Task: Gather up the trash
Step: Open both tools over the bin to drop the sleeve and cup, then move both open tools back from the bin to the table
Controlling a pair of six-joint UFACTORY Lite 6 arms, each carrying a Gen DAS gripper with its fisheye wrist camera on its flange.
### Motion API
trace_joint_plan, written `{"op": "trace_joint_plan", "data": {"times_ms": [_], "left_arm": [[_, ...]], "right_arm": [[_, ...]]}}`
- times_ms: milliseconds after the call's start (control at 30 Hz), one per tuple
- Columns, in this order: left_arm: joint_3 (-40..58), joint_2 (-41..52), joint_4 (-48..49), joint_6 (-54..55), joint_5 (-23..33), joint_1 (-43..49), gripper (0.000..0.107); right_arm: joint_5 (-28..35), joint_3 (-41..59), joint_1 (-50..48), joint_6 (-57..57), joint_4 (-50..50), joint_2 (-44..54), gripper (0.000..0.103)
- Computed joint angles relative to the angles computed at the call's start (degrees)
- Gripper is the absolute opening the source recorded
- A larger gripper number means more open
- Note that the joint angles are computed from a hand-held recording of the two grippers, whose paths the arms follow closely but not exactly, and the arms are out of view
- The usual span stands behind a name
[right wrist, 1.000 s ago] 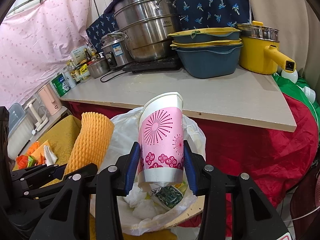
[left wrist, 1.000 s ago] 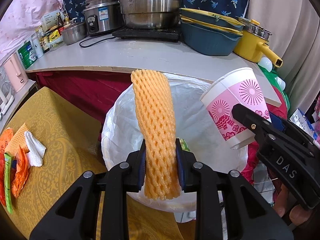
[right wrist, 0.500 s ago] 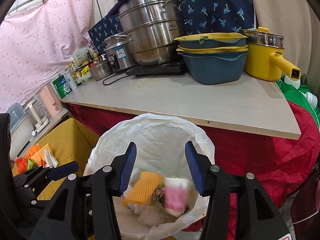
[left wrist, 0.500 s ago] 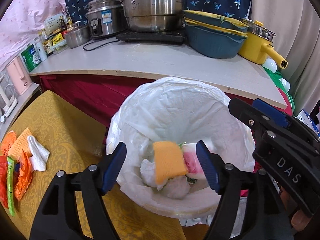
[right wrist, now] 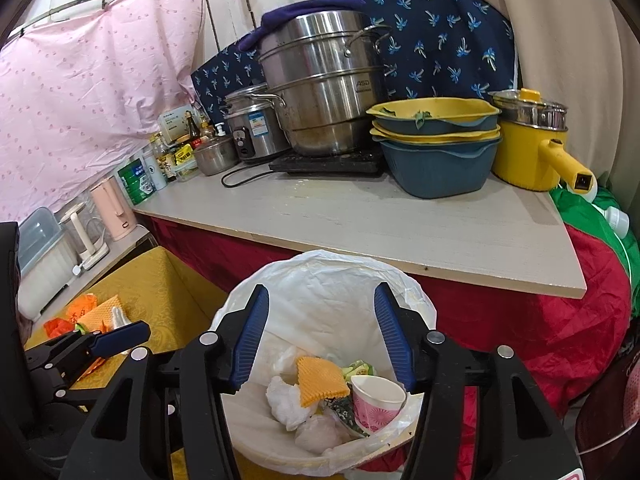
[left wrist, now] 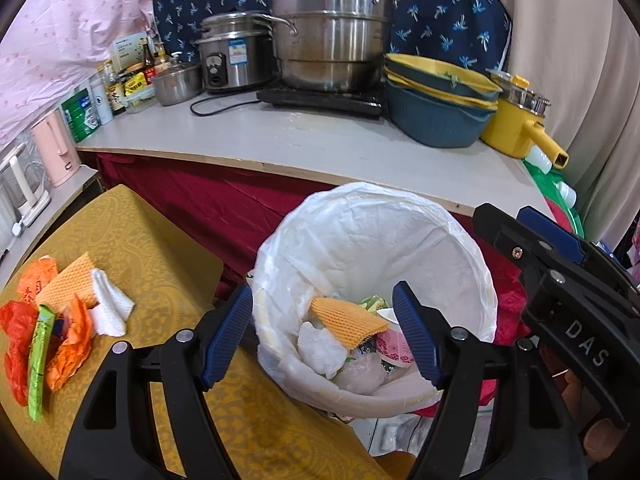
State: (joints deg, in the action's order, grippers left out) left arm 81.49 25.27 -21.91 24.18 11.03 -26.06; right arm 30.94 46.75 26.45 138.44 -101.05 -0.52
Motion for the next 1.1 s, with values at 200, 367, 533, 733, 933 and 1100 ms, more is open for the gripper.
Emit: {"op": "trace_joint_plan", "data": {"times_ms": [200, 367, 533, 733, 933, 1100], "left_arm": [[-4.27, -5.77, -8.57, 9.08, 0.44, 3.20, 0.069], [-8.02, -10.90, -17.43, 18.06, 1.77, 7.62, 0.070], [-11.55, -15.53, -26.05, 27.69, 4.18, 13.71, 0.074], [-14.82, -19.31, -34.75, 38.26, 8.13, 23.23, 0.077], [-17.55, -20.92, -40.10, 47.52, 11.60, 33.40, 0.079], [-17.68, -19.33, -42.68, 52.88, 13.92, 41.39, 0.081]], "right_arm": [[3.51, 4.30, 5.06, -7.52, 7.27, -0.11, 0.054], [7.25, 9.02, 10.11, -12.66, 11.48, 1.38, 0.058], [9.82, 14.97, 14.39, -16.78, 14.73, 4.55, 0.061], [11.75, 22.36, 19.31, -19.18, 17.22, 9.96, 0.064], [11.84, 30.94, 23.10, -22.20, 19.79, 16.87, 0.064], [11.31, 39.27, 25.44, -25.24, 22.44, 23.95, 0.064]]}}
